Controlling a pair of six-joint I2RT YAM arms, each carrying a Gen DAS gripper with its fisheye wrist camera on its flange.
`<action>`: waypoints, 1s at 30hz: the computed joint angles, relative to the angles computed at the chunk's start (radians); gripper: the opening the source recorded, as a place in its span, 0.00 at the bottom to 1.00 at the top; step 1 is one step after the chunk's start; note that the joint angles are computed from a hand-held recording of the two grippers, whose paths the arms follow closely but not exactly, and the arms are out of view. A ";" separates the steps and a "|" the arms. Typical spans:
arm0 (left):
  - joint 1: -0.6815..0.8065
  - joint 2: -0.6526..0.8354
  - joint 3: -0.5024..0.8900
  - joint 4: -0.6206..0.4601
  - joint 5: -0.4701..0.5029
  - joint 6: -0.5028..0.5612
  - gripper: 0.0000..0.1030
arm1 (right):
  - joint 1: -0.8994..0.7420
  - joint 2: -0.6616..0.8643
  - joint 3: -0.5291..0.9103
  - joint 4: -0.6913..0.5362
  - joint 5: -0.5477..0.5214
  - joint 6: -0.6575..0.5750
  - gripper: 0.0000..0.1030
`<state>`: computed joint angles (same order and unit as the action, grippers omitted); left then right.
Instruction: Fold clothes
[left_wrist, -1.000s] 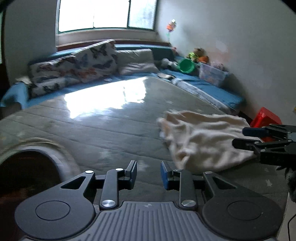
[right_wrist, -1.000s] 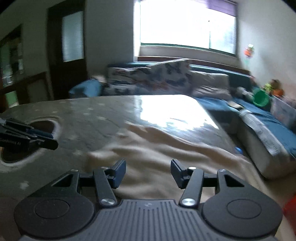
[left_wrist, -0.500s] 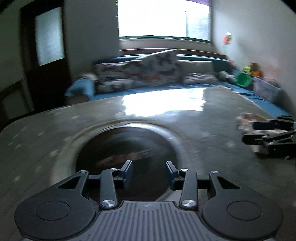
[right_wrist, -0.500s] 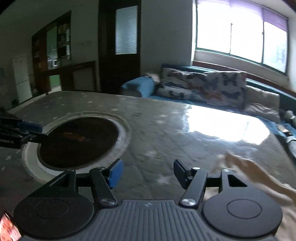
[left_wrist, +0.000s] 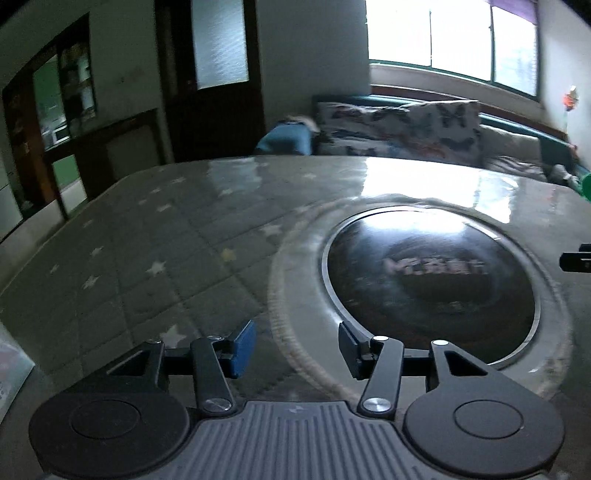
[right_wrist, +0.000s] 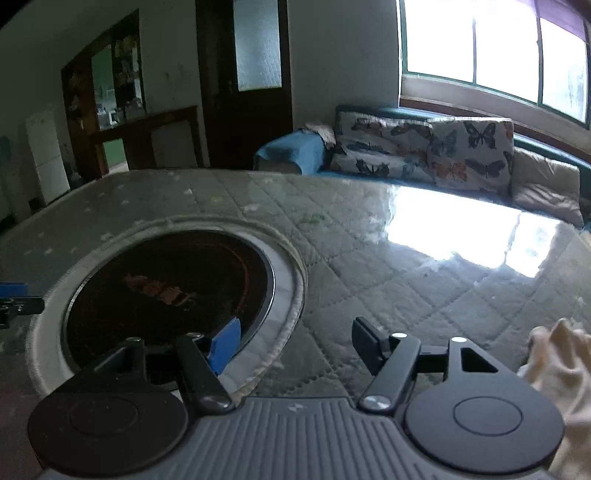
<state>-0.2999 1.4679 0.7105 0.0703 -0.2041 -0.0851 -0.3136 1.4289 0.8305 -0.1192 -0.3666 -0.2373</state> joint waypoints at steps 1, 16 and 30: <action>0.007 0.009 0.000 0.007 0.001 0.001 0.52 | 0.009 0.010 0.000 0.008 0.011 0.002 0.67; 0.044 0.084 0.003 0.102 0.019 -0.012 0.64 | 0.059 0.073 -0.011 0.076 0.054 0.039 0.74; 0.058 0.101 0.004 0.115 0.022 -0.027 0.77 | 0.092 0.092 -0.009 0.087 0.072 0.031 0.99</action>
